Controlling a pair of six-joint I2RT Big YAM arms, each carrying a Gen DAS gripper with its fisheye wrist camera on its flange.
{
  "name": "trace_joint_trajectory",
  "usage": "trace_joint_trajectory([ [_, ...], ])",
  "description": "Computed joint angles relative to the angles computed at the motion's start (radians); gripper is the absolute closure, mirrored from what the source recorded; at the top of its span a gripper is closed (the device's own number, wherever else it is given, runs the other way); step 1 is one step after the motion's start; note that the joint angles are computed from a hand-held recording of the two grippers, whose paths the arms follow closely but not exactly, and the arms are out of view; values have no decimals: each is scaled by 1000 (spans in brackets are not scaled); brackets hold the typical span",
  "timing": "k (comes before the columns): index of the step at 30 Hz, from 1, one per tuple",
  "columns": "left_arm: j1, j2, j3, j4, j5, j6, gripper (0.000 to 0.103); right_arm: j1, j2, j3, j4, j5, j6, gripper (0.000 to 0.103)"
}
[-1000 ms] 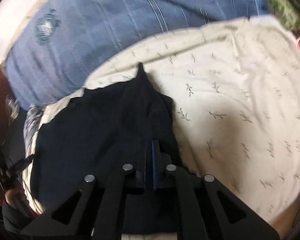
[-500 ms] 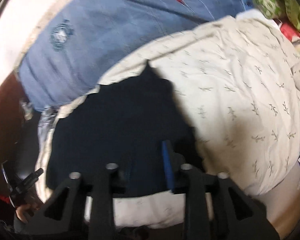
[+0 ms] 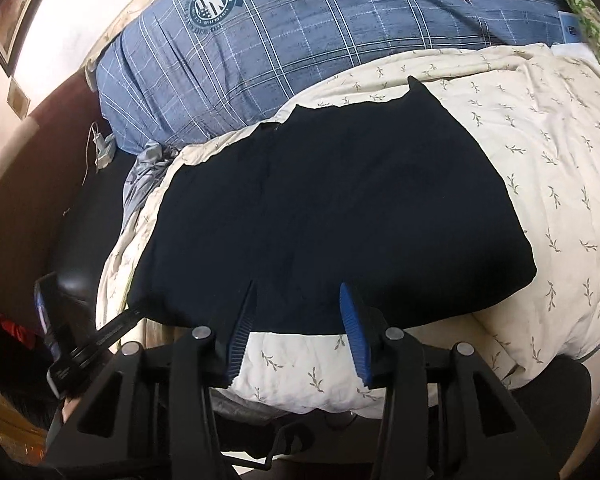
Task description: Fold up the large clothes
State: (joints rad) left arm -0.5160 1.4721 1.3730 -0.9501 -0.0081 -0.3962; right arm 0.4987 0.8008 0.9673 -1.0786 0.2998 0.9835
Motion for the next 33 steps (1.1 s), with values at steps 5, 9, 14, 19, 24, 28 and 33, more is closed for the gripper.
trace_joint_trajectory([
  [5, 55, 43, -12, 82, 189, -151, 11, -18, 12, 9, -6, -1, 6, 56],
  [9, 64, 59, 3, 128, 202, -176, 11, -42, 39, 24, 8, -27, -33, 56],
  [14, 68, 49, -15, 170, 216, -182, 84, -76, 131, 83, 64, -89, -120, 56],
  [19, 78, 7, -74, 242, 235, -190, 93, -123, 335, 247, 90, -173, -276, 41],
  [24, 80, -15, -88, 270, 247, -152, 94, -169, 573, 463, 64, -263, -386, 36],
  [28, 83, -3, -82, 256, 255, -145, 94, -191, 810, 727, -80, -345, -480, 34],
  [33, 84, 6, -76, 247, 252, -126, 93, -175, 1126, 1130, -357, -344, -554, 28],
])
